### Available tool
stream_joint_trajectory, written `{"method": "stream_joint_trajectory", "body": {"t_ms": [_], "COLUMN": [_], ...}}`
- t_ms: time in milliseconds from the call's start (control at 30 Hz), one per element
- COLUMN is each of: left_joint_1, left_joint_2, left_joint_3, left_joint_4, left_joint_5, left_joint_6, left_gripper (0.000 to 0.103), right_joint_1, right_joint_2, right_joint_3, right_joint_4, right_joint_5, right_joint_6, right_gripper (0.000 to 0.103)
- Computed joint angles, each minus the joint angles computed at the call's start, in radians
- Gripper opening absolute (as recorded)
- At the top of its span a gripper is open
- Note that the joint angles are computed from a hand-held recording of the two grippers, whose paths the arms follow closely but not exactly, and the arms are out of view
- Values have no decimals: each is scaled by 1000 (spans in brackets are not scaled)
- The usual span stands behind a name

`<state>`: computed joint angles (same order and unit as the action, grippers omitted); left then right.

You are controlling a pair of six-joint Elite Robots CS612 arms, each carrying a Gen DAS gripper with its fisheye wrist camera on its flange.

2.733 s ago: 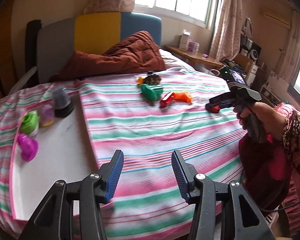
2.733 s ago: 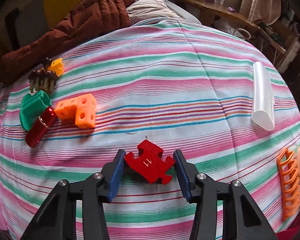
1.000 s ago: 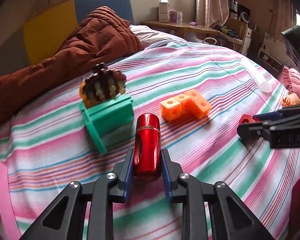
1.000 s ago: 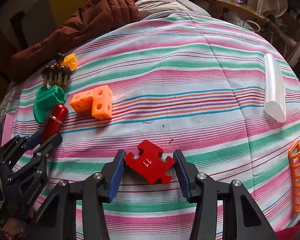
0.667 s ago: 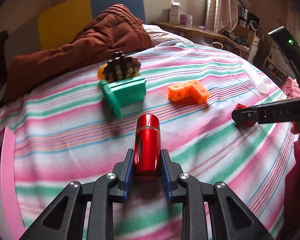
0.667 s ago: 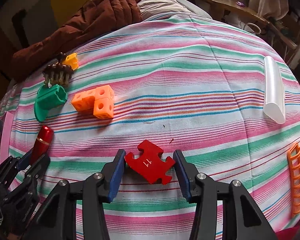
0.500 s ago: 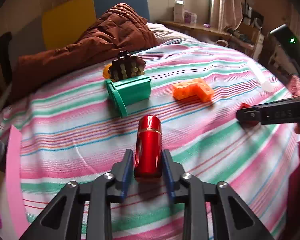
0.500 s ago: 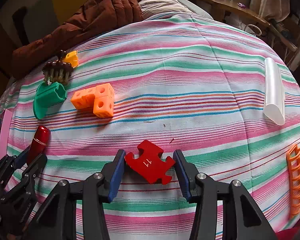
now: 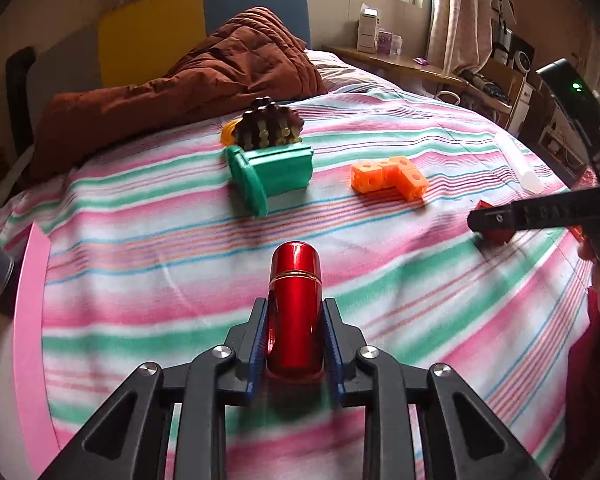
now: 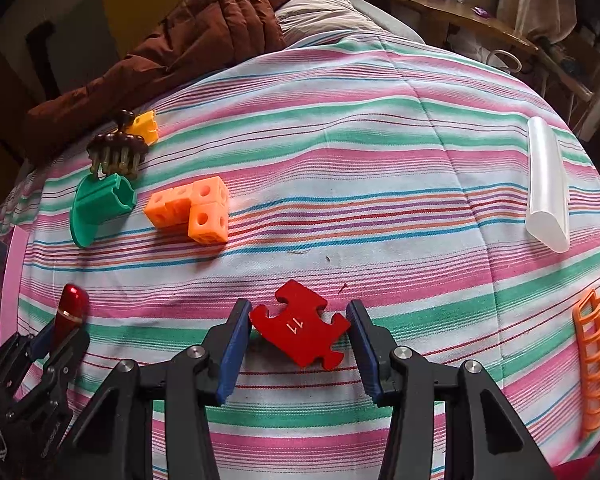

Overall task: Organize rigid objects
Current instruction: 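Carry the red cylinder into the tray and open the left tool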

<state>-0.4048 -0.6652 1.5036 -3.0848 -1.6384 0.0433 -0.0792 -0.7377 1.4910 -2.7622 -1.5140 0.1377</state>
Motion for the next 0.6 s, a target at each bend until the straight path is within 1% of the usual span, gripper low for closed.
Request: {"method": "stream_joint_trajectory", "body": {"t_ms": [133,233,333,467,600], "left_joint_1": [12,28,37,49,66], "left_joint_2": [-25,-43,-63,-90,-110], "left_joint_3": [46,90,132,180,207], "left_joint_4": [-18,-58,-95,-155,-182], "left_joint_5": [-36,-96,-141,-174,-175], "left_joint_6": [-38,-76,-89,-103,-120], "left_gripper": [25,25,25,25,25], "right_joint_1": [3,4,6,9,12], "right_joint_2": [-2,0,-2,-4,-5], "right_joint_3": [4,1,5,9,12], "right_joint_4": [-13,-20,-24,-34,-38], "right_joint_5": [-10,-2,2,16,12], "right_joint_6": [-16,-20,-31,-42,-56], "right_gripper": [49,49,49,49,49]}}
